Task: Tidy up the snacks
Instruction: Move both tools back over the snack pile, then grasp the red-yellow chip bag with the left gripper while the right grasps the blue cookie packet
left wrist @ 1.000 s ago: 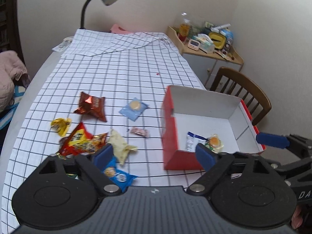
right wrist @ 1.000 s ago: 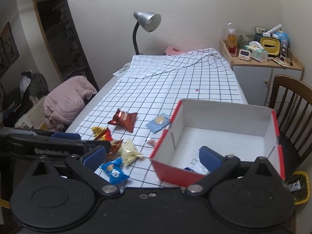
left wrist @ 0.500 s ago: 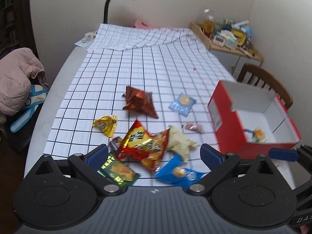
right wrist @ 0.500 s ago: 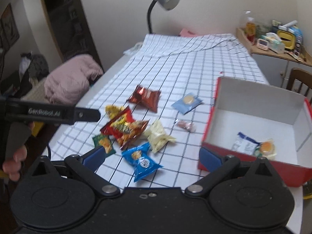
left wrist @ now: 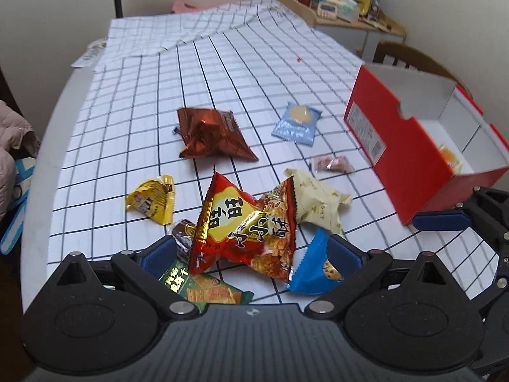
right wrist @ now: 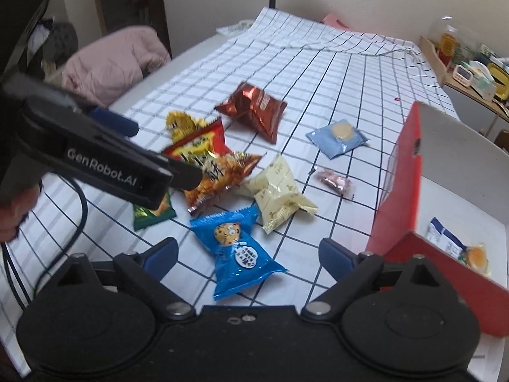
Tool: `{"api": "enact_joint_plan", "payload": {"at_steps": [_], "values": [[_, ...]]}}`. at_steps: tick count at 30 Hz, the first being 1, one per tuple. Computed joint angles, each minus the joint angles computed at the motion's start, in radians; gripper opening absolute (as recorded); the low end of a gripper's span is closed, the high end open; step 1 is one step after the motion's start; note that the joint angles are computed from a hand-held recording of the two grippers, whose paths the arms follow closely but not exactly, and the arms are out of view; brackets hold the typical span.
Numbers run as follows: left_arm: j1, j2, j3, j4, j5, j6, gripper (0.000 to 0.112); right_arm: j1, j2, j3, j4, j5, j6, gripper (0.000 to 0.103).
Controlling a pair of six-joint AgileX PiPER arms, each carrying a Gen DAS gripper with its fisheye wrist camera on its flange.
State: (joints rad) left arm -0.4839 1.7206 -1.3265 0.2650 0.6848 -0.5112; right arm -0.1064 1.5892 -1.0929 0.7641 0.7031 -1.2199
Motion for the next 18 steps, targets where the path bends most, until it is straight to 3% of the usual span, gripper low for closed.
{"api": "enact_joint_plan", "payload": {"at_steps": [12, 18], "values": [[0.055, 0.18, -0.169, -0.123, 0.076, 0.196, 0.101, 0.134, 0.123, -0.058, -0.167, -0.114, 0.03, 0.087], [0.075, 0.196, -0.183, -0.162, 0.077, 0.217, 0.099, 0.177, 0.149, -0.054, -0.204, -0.156, 0.026, 0.072]]}}
